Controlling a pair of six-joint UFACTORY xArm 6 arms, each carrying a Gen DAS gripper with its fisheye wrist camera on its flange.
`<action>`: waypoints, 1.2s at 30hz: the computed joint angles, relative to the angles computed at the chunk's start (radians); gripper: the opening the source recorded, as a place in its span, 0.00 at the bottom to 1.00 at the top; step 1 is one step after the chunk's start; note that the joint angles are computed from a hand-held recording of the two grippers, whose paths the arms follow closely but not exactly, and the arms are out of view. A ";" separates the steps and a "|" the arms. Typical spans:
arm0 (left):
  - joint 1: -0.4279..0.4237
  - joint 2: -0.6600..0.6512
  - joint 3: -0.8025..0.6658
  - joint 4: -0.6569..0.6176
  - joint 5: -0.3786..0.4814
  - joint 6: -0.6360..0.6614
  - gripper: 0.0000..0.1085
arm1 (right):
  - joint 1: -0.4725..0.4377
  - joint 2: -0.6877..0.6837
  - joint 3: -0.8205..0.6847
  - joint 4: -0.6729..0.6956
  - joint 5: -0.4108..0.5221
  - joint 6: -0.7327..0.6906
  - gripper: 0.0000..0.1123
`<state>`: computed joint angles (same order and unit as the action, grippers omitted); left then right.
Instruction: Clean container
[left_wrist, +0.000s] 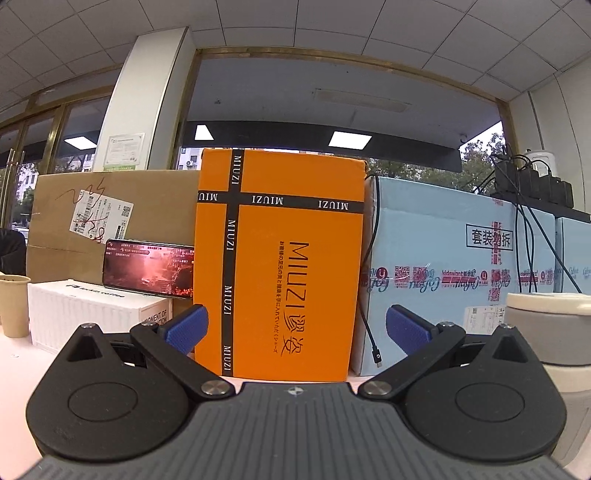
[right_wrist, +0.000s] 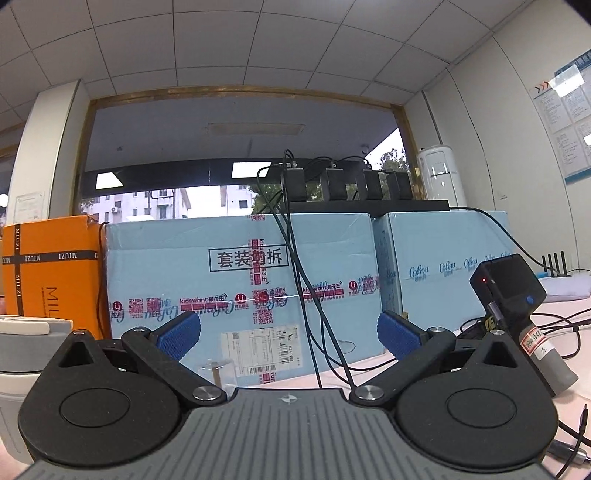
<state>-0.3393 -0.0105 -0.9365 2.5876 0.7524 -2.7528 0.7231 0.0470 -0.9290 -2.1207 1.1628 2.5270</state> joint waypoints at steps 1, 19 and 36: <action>0.001 0.002 -0.002 -0.002 -0.003 0.001 0.95 | 0.001 0.002 -0.002 0.003 -0.001 -0.005 0.92; -0.008 -0.002 0.001 -0.008 0.006 0.018 0.95 | 0.019 0.035 -0.029 0.013 0.022 -0.065 0.92; -0.006 -0.005 0.008 -0.007 0.011 0.013 0.95 | 0.022 0.019 -0.018 0.013 0.014 -0.061 0.92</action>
